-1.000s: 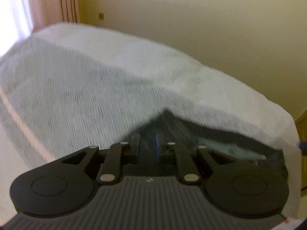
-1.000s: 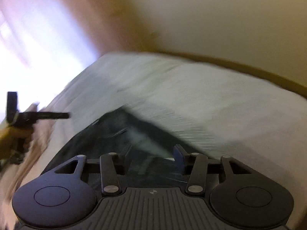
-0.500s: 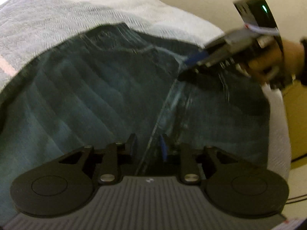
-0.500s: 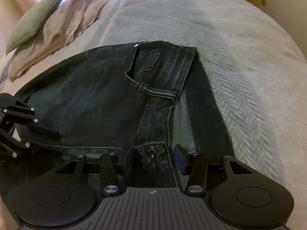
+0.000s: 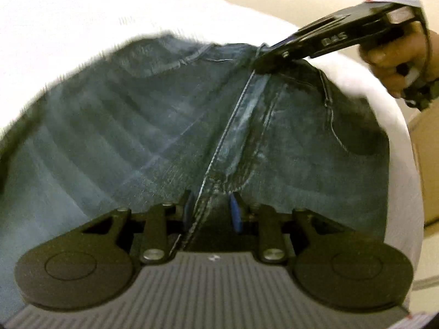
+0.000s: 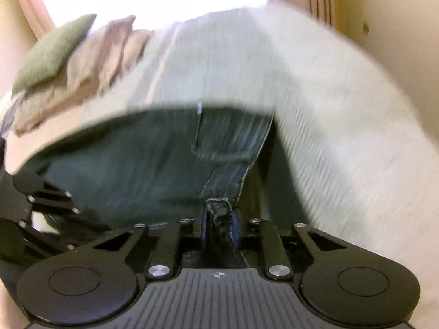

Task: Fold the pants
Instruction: 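Lower the jeans onto the bed and open both grippers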

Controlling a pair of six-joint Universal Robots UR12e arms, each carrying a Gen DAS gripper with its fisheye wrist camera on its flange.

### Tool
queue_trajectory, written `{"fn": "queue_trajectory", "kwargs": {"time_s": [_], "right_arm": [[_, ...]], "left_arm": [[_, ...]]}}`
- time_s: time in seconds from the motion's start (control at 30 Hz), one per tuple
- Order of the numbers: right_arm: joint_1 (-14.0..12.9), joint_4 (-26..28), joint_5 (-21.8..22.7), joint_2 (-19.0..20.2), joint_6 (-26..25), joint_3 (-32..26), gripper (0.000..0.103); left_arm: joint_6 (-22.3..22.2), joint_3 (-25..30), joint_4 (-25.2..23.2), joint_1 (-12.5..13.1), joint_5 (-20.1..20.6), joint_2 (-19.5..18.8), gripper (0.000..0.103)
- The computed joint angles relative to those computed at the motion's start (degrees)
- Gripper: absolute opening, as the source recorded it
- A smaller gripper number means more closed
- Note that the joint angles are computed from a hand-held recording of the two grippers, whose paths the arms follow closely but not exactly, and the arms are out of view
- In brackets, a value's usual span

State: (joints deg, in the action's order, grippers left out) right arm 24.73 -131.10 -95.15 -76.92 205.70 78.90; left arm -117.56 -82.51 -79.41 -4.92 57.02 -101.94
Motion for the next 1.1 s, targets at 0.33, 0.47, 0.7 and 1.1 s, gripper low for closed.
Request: {"fn": "queue_trajectory", "kwargs": {"time_s": [0.33, 0.47, 0.7, 1.1], "right_arm": [[-2.31, 5.38, -4.45, 1.48, 5.76, 1.17, 0.048], [0.96, 9.07, -16.18, 1.48, 10.64, -0.89, 0.055], [7.81, 14.45, -21.09, 2.46, 15.73, -6.16, 0.056], [16.31, 18.51, -10.04, 21.94, 6.59, -34.42, 0.058]], "left_arm": [[-6.16, 1.97, 2.72, -1.75, 0.68, -2.75, 0.022], [-6.71, -0.42, 1.67, 2.47, 0.26, 0.9, 0.022], [-8.46, -4.58, 1.18, 13.63, 2.14, 8.65, 0.023], [-6.73, -2.66, 14.52, 31.5, 10.91, 4.67, 0.047]]}}
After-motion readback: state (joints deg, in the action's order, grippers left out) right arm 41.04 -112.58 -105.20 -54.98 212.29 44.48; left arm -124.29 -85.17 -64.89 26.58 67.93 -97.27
